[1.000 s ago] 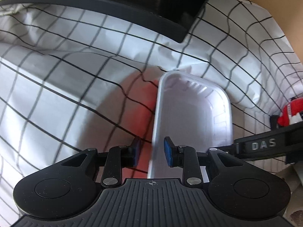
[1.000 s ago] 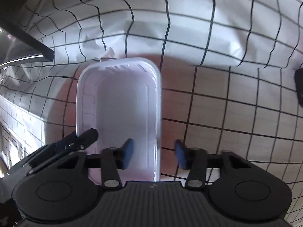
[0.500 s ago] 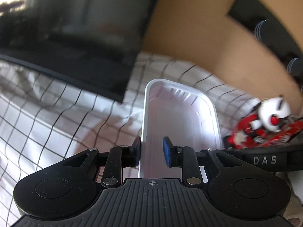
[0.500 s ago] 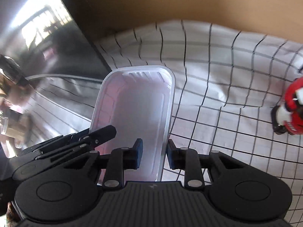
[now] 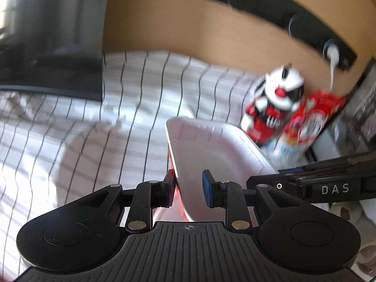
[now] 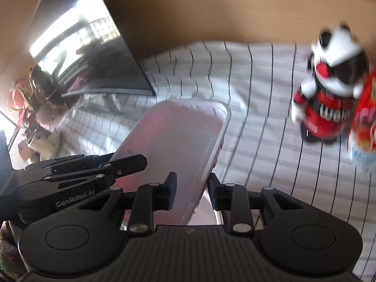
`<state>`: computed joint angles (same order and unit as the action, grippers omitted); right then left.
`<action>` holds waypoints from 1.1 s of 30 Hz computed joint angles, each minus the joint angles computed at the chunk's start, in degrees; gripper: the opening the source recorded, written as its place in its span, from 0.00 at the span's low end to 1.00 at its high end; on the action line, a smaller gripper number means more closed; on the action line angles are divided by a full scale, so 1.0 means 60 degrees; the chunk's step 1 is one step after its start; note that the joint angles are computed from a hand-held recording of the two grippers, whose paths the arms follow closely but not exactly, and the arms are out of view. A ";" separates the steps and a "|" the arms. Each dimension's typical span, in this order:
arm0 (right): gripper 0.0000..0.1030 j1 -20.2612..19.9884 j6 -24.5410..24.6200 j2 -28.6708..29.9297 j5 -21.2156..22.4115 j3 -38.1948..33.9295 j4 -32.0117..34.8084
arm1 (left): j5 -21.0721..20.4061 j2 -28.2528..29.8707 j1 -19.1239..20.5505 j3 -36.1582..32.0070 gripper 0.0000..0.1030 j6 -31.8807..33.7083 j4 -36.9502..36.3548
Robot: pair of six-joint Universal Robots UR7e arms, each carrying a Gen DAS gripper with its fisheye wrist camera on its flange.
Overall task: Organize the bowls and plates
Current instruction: 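Carry the tray upright with both grippers toward the bowl stack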
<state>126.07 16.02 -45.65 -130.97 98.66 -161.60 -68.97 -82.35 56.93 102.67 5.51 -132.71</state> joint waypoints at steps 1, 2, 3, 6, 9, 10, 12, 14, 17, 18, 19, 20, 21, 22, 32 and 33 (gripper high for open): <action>0.29 -0.0029 0.0072 -0.0041 0.0100 0.0156 0.0011 | 0.0089 -0.0090 -0.0002 0.0181 0.26 -0.0020 0.0030; 0.29 -0.0070 0.0023 -0.0040 0.0160 0.0305 -0.0079 | 0.0101 -0.0109 0.0037 0.0245 0.26 -0.0064 0.0115; 0.29 -0.0103 -0.0016 -0.0019 0.0199 0.0397 -0.0106 | 0.0095 -0.0169 0.0082 0.0323 0.26 -0.0143 0.0219; 0.29 -0.0209 -0.0121 0.0024 0.0411 0.0615 -0.0200 | 0.0118 -0.0353 0.0221 0.0611 0.21 -0.0188 0.0184; 0.30 -0.0230 -0.0404 0.0067 0.0463 0.0775 -0.0476 | -0.0046 -0.0347 0.0407 0.0583 0.18 -0.0299 0.0290; 0.30 -0.0224 -0.0452 0.0046 0.0493 0.0816 -0.0553 | -0.0048 -0.0324 0.0441 0.0562 0.18 -0.0325 0.0326; 0.30 -0.0199 -0.0673 0.0033 0.0476 0.0877 -0.0902 | 0.0100 -0.0320 0.0430 0.0600 0.17 -0.0311 0.0353; 0.31 -0.0140 -0.0962 0.0090 0.0250 0.0917 -0.1450 | 0.0077 -0.0347 0.0436 0.0655 0.17 -0.0310 0.0381; 0.37 -0.0197 -0.1001 0.0207 0.0070 0.0840 -0.1950 | 0.0089 -0.0320 0.0413 0.0634 0.17 -0.0346 0.0409; 0.37 -0.0270 -0.0899 0.0243 0.0137 0.0808 -0.1988 | 0.0099 -0.0299 0.0402 0.0614 0.17 -0.0369 0.0419; 0.37 -0.0355 -0.0770 0.0264 0.0279 0.0769 -0.1969 | 0.0080 -0.0267 0.0403 0.0581 0.17 -0.0400 0.0444; 0.38 -0.0465 -0.0572 0.0271 0.0527 0.0748 -0.1941 | 0.0065 -0.0233 0.0401 0.0548 0.15 -0.0455 0.0461; 0.40 -0.0496 -0.0509 0.0311 0.0562 0.0732 -0.2076 | 0.0044 -0.0214 0.0397 0.0526 0.14 -0.0494 0.0459; 0.40 -0.0511 -0.0468 0.0325 0.0623 0.0722 -0.2123 | 0.0028 -0.0195 0.0382 0.0491 0.16 -0.0516 0.0470; 0.40 -0.0187 -0.1228 0.0153 0.0820 0.1056 -0.3408 | -0.0003 -0.0234 0.0237 0.0447 0.17 -0.0266 -0.0155; 0.40 -0.0200 -0.1213 0.0137 0.0838 0.1105 -0.3469 | -0.0009 -0.0212 0.0239 0.0430 0.17 -0.0269 -0.0126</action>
<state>124.87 8.74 -44.82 -125.94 105.29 -182.41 -69.02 -83.62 58.36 105.25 3.90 -133.47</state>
